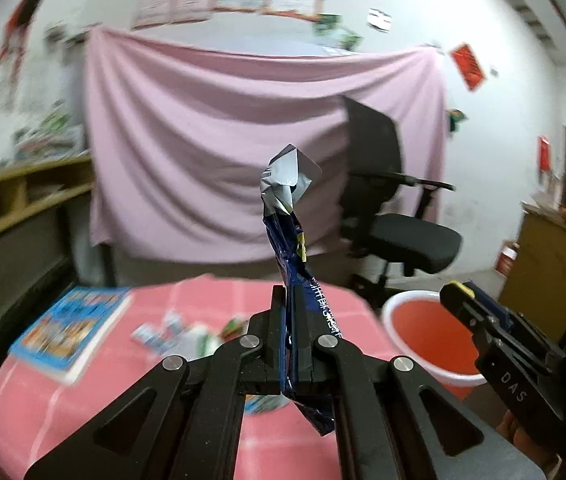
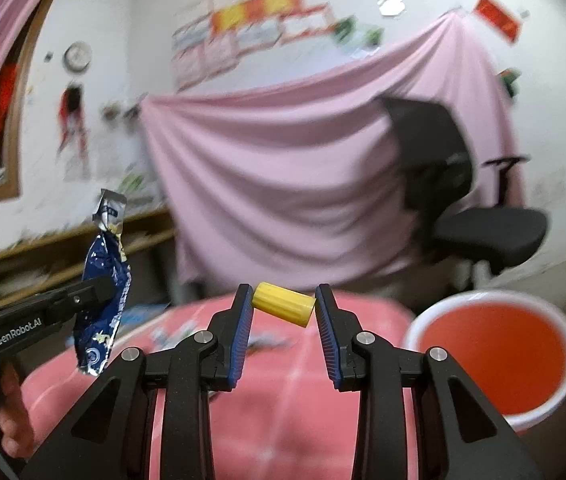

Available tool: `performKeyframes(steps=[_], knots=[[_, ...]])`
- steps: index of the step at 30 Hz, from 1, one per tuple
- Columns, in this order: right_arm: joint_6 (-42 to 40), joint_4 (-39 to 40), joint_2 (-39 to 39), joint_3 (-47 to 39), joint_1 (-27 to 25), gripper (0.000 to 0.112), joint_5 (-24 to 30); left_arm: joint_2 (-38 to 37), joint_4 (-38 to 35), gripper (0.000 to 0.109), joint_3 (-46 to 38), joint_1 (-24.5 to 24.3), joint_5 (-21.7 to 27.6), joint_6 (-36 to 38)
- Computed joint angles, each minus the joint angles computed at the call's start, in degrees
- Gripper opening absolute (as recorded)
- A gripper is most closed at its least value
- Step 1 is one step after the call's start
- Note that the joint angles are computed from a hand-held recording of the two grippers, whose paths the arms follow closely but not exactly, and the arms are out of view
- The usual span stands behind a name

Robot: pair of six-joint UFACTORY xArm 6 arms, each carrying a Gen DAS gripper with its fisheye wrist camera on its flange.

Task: Collect trash
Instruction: 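Carry both held items over the orange bucket and open both grippers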

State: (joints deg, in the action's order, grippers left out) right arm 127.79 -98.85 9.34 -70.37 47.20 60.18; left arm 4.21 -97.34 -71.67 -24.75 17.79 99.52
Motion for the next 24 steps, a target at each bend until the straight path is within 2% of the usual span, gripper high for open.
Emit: performKeyframes(steps=[4,6,12,16,19,24], knots=[[2.86,1.79,-4.02,4.72,-1.05,0.030,6.64,4.43,8.91,0.000,-5.65,-4.66,0.32,-6.67],[4.53,3.73,-6.07,7.41,-2.56,0.030,7.07,7.76,16.03,0.000,-9.23,-7.06,0.34,-12.79],[10.39,10.22,-9.99,14.27,-8.61,0.030,0.78,18.43,39.99,0.000,-19.50,-11.89,1.83,-35.79],[12.48,11.68,-11.49,17.23,-12.20,0.030,-4.24,24.27,51.05,0.000,-25.43,-13.39,5.36,-46.29],[13.94,11.84,-11.53,18.27,-12.77,0.030,-5.67,29.22,57.87,0.000,-31.61,-13.75,10.26,-54.59],[16.50,11.73,-11.94,20.16,-14.51,0.030,-8.96,36.23,62.38,0.000,-42.02,-13.32,18.84,-62.43]])
